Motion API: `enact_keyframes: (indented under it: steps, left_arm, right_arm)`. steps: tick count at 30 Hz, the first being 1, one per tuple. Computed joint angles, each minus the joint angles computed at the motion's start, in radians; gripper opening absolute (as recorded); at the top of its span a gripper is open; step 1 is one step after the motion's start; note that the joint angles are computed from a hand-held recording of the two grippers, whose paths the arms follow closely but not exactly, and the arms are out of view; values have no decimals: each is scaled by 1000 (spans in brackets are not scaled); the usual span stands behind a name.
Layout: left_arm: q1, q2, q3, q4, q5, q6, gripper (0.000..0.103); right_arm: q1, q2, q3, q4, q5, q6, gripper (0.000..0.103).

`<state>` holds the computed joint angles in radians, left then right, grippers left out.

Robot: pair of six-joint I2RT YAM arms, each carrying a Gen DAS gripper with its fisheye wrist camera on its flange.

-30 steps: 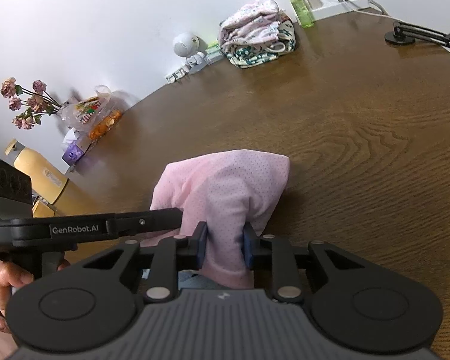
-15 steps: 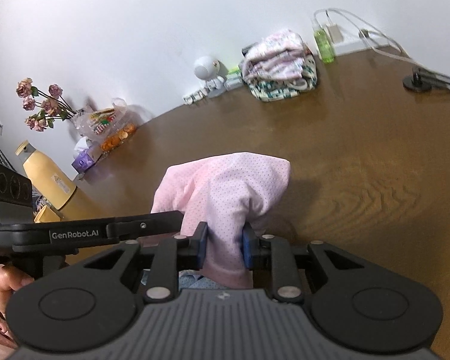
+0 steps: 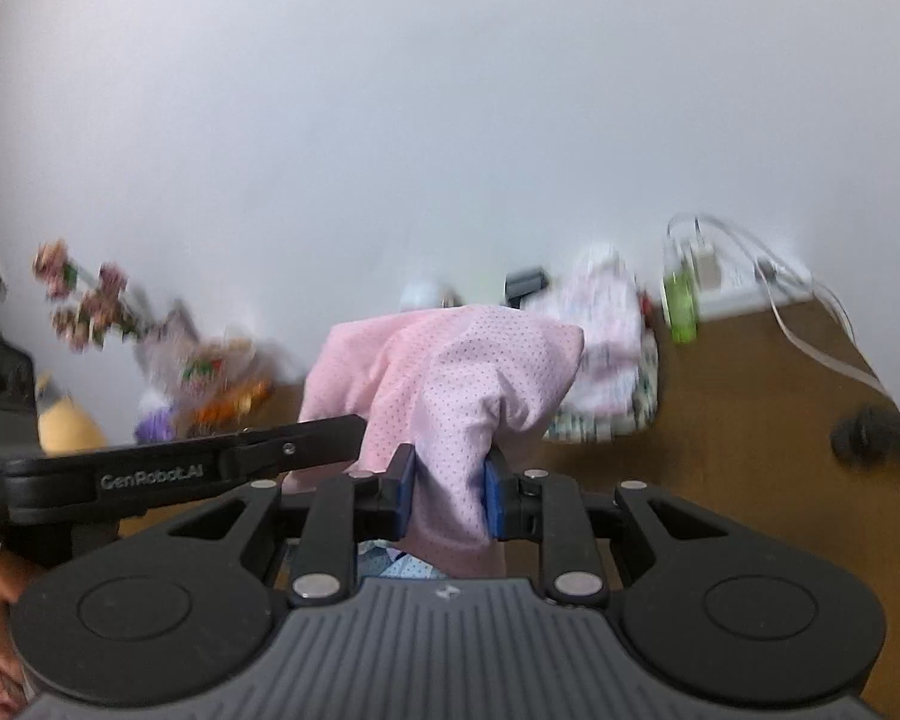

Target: Fold clothes

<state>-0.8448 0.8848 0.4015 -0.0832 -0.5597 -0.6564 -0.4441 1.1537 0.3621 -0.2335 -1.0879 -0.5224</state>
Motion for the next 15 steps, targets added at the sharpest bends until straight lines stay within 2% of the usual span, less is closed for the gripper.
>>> enact_keyframes:
  steps: [1, 3, 7, 12, 15]
  left_arm:
    - [54, 36, 26, 32, 36, 37, 11]
    - [167, 124, 76, 105, 126, 117, 11]
    - [390, 369, 222, 208, 295, 224, 11]
    - [596, 670, 394, 316, 469, 270, 11]
    - [655, 880, 520, 357, 521, 270, 11]
  right_arm:
    - [59, 20, 7, 126, 26, 136, 22]
    - [155, 88, 27, 342, 85, 319, 22]
    - [301, 325, 171, 597, 205, 518, 22]
    - [359, 641, 450, 666, 264, 590, 22]
    - [381, 831, 638, 621, 289, 590, 22]
